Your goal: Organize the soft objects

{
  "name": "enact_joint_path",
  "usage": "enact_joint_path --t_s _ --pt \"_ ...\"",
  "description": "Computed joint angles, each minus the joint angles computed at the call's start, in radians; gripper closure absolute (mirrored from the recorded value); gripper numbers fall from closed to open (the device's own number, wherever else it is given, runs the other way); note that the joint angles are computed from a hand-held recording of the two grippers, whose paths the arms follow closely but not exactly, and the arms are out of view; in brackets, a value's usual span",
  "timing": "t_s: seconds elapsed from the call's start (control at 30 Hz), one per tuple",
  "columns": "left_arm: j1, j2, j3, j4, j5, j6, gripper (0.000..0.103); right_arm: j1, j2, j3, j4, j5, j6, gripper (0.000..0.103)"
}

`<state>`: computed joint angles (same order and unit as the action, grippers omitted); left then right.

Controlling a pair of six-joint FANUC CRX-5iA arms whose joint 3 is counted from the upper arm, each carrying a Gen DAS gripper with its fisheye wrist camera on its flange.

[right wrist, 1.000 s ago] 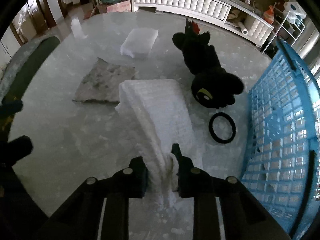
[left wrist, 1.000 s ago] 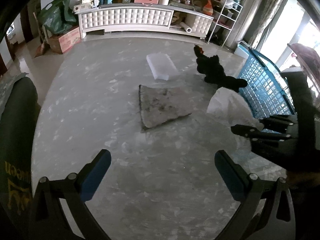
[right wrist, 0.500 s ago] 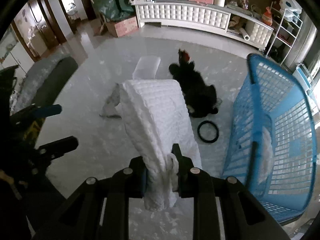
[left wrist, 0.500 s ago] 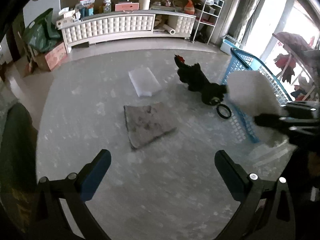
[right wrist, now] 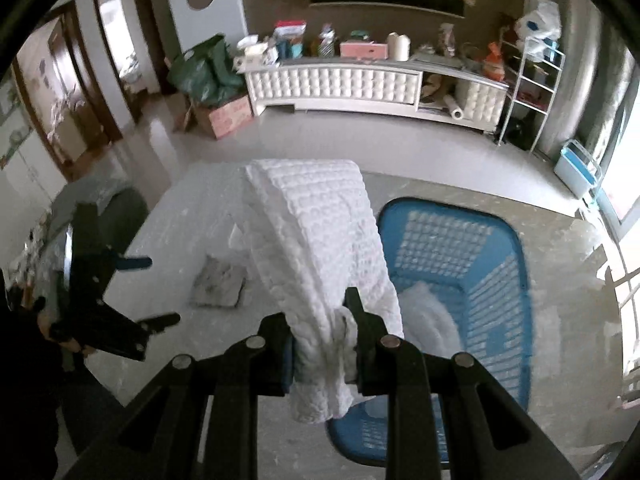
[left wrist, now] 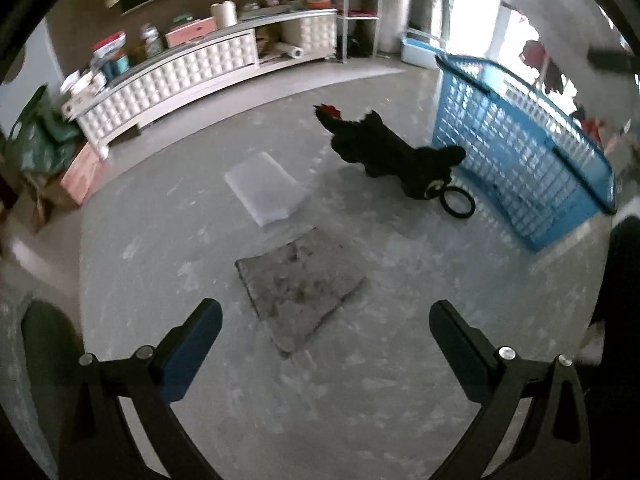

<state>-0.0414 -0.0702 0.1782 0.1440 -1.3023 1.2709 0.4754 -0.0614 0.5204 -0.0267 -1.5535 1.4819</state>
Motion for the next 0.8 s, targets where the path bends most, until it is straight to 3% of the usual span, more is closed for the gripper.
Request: enact_joint_path --t_s 0.57,0.8 --pt "-0.026 0.116 0.016 -0.051 0.017 -0.098 0.0 -0.119 0.0 -0.055 0.038 -0.024 -0.026 0.082" --pt "-0.014 0.137 0.0 -0.032 0.029 -0.117 0.021 -0.125 0.036 -0.042 0.048 -0.045 -0.034 0.082"
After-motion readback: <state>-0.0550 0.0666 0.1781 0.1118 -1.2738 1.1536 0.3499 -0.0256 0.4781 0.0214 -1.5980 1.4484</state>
